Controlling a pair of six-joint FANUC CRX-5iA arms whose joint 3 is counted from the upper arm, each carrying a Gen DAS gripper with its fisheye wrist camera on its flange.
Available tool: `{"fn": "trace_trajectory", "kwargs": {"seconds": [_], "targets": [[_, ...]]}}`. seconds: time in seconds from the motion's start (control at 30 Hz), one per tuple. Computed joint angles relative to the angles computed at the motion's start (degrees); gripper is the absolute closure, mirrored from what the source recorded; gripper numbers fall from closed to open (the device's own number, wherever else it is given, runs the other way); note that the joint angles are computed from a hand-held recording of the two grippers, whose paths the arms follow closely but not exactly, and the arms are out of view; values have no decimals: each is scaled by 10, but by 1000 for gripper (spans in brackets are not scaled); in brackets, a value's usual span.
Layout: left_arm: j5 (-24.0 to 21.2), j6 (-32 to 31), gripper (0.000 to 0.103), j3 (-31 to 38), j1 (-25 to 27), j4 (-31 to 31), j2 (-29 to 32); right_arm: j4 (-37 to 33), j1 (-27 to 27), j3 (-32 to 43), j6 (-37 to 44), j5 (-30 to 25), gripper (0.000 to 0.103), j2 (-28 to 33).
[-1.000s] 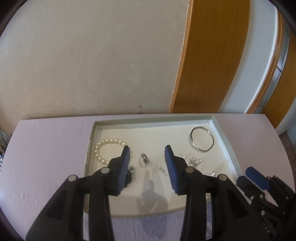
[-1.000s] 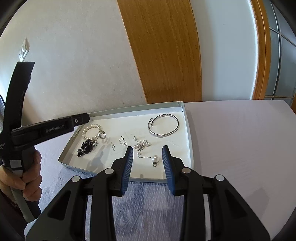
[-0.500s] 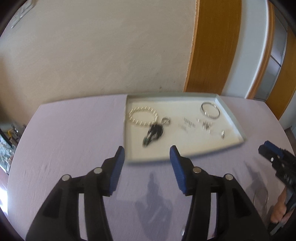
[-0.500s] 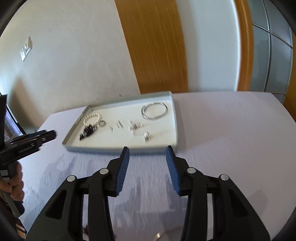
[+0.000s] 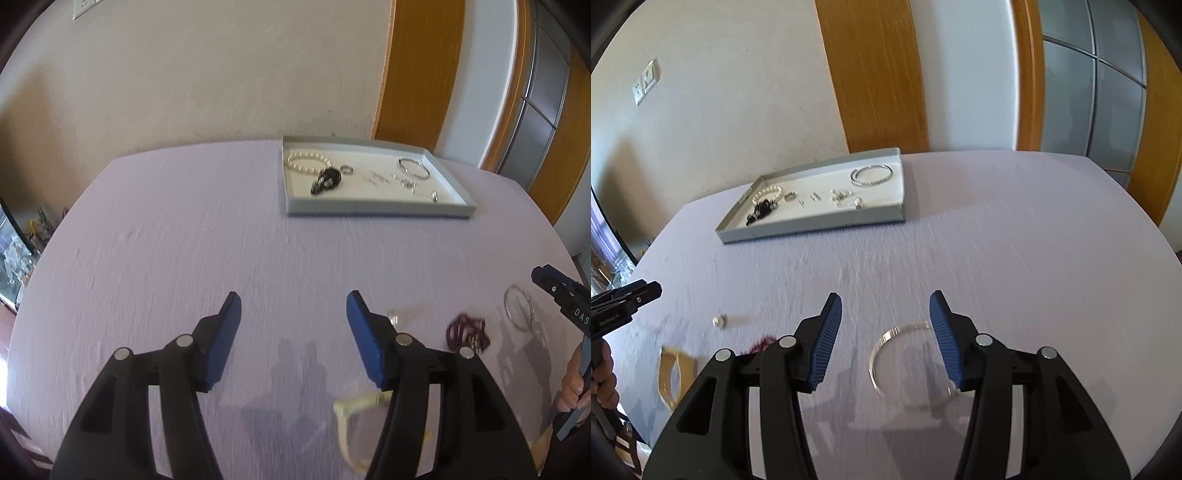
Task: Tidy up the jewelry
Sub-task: 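Reach the left gripper to the cream watch while the right approaches the silver hoop bangle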
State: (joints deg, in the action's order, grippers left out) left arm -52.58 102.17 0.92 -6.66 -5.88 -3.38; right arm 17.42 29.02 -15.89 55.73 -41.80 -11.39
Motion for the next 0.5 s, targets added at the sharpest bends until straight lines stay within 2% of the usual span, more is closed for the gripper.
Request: {"fn": "trace_trajectory", "kwargs": {"seconds": [0.2, 0.27, 0.33, 0.5], "targets": [[13, 2, 43, -56, -2, 12, -38, 38, 14, -49, -46, -11, 43, -32], [19, -2, 42, -73, -2, 18, -48, 50, 19, -64, -60, -14, 38, -40], [26, -5, 39, -90, -2, 25, -59, 64, 23, -75, -73, -17, 24, -43], [35, -12, 39, -119, -4, 37, -76, 88, 32, -83, -93, -28, 15, -32]]}}
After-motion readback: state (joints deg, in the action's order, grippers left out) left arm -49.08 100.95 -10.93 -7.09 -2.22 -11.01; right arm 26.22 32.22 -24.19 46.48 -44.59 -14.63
